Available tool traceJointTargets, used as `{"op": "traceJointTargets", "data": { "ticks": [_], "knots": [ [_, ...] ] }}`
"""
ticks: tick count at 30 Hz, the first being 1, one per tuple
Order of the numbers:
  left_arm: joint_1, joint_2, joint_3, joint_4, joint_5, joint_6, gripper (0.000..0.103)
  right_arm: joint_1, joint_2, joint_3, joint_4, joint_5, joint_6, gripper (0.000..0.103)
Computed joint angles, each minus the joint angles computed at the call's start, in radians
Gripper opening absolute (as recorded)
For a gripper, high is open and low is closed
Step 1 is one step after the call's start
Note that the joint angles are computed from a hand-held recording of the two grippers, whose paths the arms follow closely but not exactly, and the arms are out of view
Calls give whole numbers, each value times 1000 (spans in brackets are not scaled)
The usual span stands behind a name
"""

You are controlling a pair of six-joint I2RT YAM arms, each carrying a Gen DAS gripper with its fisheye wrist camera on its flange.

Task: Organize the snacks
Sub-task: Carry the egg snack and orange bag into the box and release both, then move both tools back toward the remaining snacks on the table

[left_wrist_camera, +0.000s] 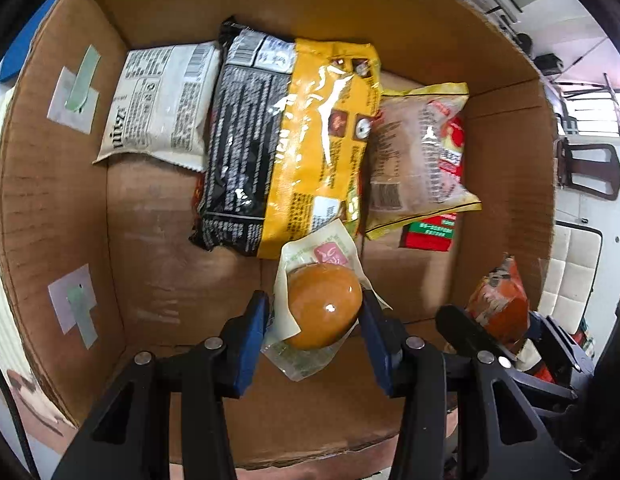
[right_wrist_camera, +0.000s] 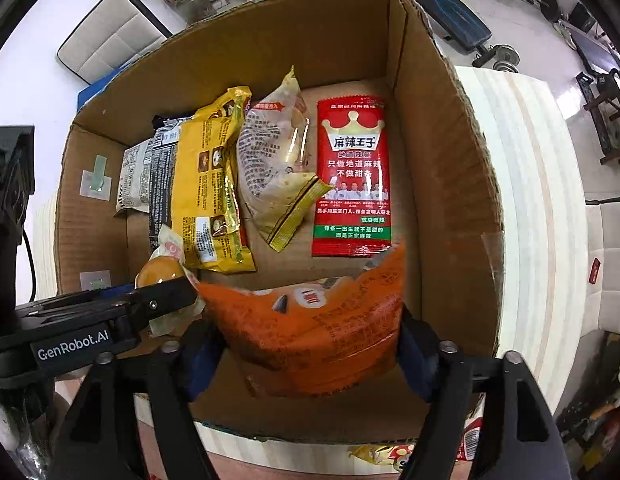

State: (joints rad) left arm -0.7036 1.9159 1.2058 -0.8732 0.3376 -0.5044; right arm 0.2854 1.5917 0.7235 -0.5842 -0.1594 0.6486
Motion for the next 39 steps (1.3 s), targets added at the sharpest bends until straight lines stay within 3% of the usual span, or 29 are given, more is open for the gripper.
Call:
{"op": "traceJointTargets", "data": {
  "ticks": [8,10,15,22,24,28,39],
  "knots": [
    [4,-9,-2,-5,7,7,48,-32,-27,5,-46,-30,-33,93],
    [10,-29,-15,3,4,11,67,-37,-42,4,-62,-30,-42,93],
    [23,-100,-30,-23,-30,29,85,-33,-90,5,-114,8,-57,93],
    [11,-280,-61,-67,-111,37,87,57,-201,52,-232,107,-30,93],
    [-14,-373,-90,-68,-178,18,87,105,-243,69,-264,145,1,93],
    [-83,-484,-117,-73,-292,-18,87,210,-319,92,-322,202,81,93],
    [-229,-777,-184,-178,-482,-119,87,536,-444,177,-499,403,374,94]
  ]
}}
